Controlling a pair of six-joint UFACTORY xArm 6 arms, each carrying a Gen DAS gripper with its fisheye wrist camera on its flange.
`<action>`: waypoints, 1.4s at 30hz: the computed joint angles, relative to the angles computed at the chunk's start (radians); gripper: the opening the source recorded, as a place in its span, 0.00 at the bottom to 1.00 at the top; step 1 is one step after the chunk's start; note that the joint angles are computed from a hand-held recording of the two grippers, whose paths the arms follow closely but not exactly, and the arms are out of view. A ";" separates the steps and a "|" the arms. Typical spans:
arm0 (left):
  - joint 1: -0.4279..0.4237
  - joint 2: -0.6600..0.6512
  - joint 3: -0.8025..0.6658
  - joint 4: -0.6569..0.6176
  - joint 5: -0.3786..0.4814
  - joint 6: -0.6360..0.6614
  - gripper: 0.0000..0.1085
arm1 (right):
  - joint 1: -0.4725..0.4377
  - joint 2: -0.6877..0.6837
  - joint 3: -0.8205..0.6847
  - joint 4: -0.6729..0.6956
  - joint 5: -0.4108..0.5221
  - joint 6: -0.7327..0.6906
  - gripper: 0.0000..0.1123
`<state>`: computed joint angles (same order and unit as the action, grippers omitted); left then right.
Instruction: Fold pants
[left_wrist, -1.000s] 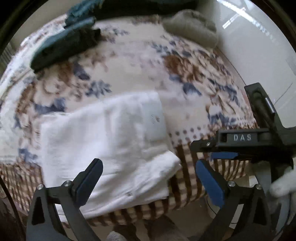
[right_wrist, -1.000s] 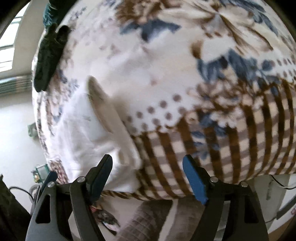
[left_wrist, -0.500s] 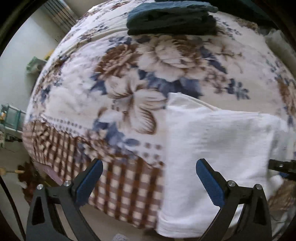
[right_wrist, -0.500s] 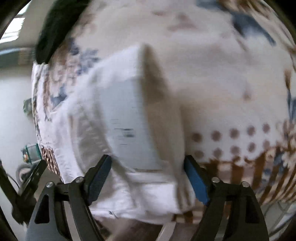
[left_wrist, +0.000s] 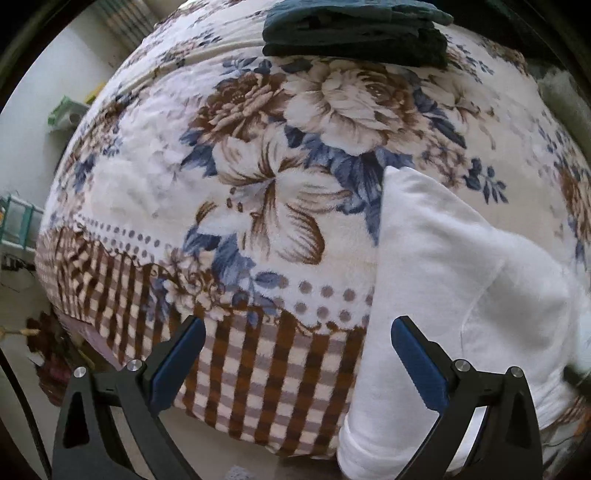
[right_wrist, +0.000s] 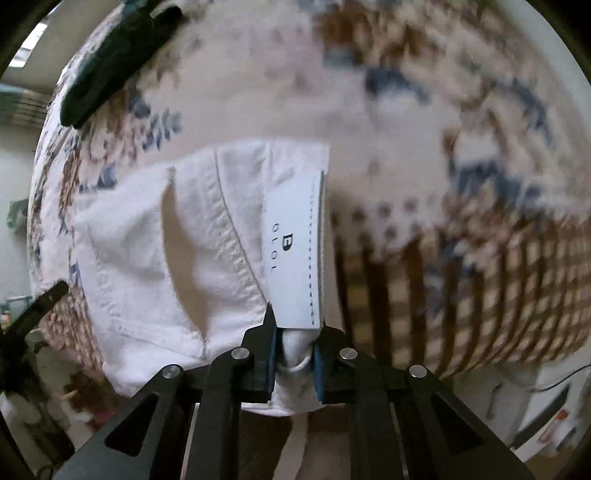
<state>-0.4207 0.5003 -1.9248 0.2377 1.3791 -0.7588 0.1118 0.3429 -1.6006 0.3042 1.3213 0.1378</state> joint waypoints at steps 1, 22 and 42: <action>0.010 -0.002 0.008 -0.021 -0.019 -0.004 0.95 | -0.014 0.041 -0.034 0.046 0.057 -0.007 0.18; 0.186 0.441 -0.430 -0.528 -0.183 0.216 0.22 | -0.011 0.292 -0.310 0.032 -0.102 0.116 0.18; 0.189 0.295 -0.221 -0.672 -0.291 0.221 0.65 | 0.007 0.227 -0.238 0.010 -0.176 0.082 0.12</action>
